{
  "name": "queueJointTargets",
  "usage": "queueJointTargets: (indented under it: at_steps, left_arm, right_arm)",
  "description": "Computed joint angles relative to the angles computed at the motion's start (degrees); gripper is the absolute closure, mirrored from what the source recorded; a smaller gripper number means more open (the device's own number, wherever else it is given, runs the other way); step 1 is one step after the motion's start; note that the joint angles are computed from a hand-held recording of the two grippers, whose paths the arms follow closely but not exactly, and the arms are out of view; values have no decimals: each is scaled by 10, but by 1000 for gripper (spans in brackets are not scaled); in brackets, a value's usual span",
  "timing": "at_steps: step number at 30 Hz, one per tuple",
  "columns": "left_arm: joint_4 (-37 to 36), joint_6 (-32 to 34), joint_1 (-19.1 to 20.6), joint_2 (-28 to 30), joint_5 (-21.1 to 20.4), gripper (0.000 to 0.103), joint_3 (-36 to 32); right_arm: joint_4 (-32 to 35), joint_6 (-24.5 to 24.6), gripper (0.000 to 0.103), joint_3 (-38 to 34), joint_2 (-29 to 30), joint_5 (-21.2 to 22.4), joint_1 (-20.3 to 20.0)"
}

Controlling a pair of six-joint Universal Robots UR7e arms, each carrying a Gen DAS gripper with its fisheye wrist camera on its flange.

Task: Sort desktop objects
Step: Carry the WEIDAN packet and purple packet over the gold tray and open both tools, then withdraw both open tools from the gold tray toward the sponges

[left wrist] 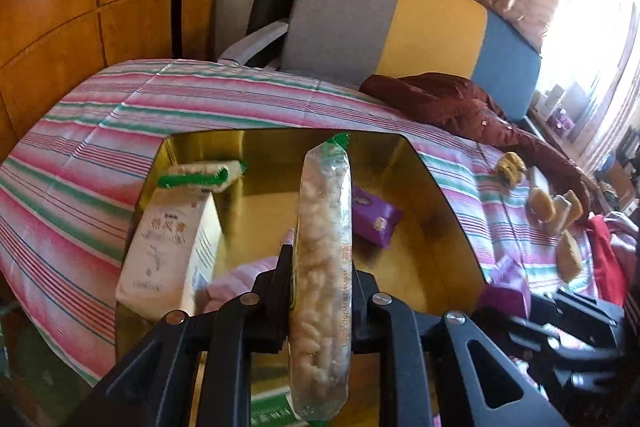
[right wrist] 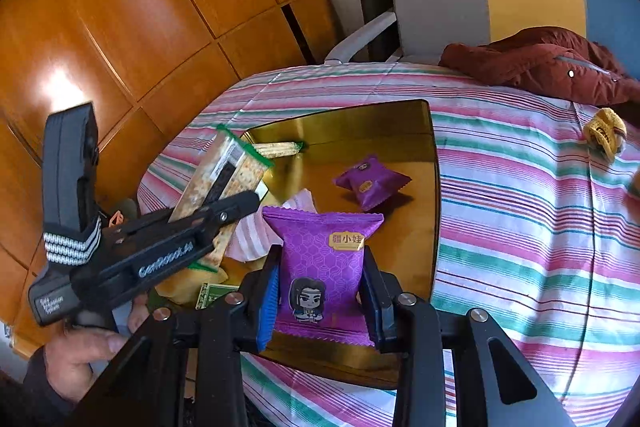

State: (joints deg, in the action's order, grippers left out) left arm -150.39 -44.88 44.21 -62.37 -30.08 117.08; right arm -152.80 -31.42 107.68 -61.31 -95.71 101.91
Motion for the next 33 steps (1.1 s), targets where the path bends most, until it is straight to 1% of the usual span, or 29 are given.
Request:
queueJointTargets:
  at_steps: [1, 4, 8, 11, 14, 15, 16, 17, 18, 24, 27, 29, 30, 33]
  left_arm:
    - [3, 0, 2, 1, 4, 83, -3]
    - [45, -18, 8, 6, 18, 83, -20]
    - [64, -29, 12, 11, 31, 83, -29]
    - [62, -29, 12, 13, 38, 81, -31]
    - [63, -30, 4, 11, 52, 72, -29]
    - [61, -27, 1, 10, 55, 68, -27]
    - [58, -25, -1, 9, 58, 66, -26]
    - [61, -26, -4, 8, 63, 65, -25]
    - [65, -28, -6, 7, 66, 64, -25]
    - [51, -25, -24, -4, 72, 63, -12]
    - [51, -30, -35, -9, 75, 63, -4]
    - [52, -32, -40, -12, 75, 62, -1]
    - [51, -31, -42, -13, 74, 62, 0]
    - [53, -33, -48, -17, 72, 62, 4]
  right_arm:
    - [-2, 2, 66, -1, 2, -1, 0]
    - [-4, 5, 65, -1, 5, -2, 2]
    - [-9, 3, 64, -1, 11, -6, 4]
    - [-12, 2, 64, -2, 15, -7, 5]
    - [-15, 2, 64, -1, 17, -5, 6]
    - [-15, 4, 64, -1, 17, -3, 5]
    - [-14, 6, 61, -1, 17, 2, 4]
    - [-15, 7, 57, 0, 17, 4, 4]
    - [-18, 7, 56, 0, 17, 3, 4]
    - [-18, 10, 54, 5, 14, 2, 3]
    - [-25, 10, 45, 10, 10, 10, 1]
    - [-24, 9, 26, 12, 6, 22, 0]
    - [-28, 9, 23, 15, 4, 26, 0]
    - [-33, 7, 23, 19, 0, 25, 1]
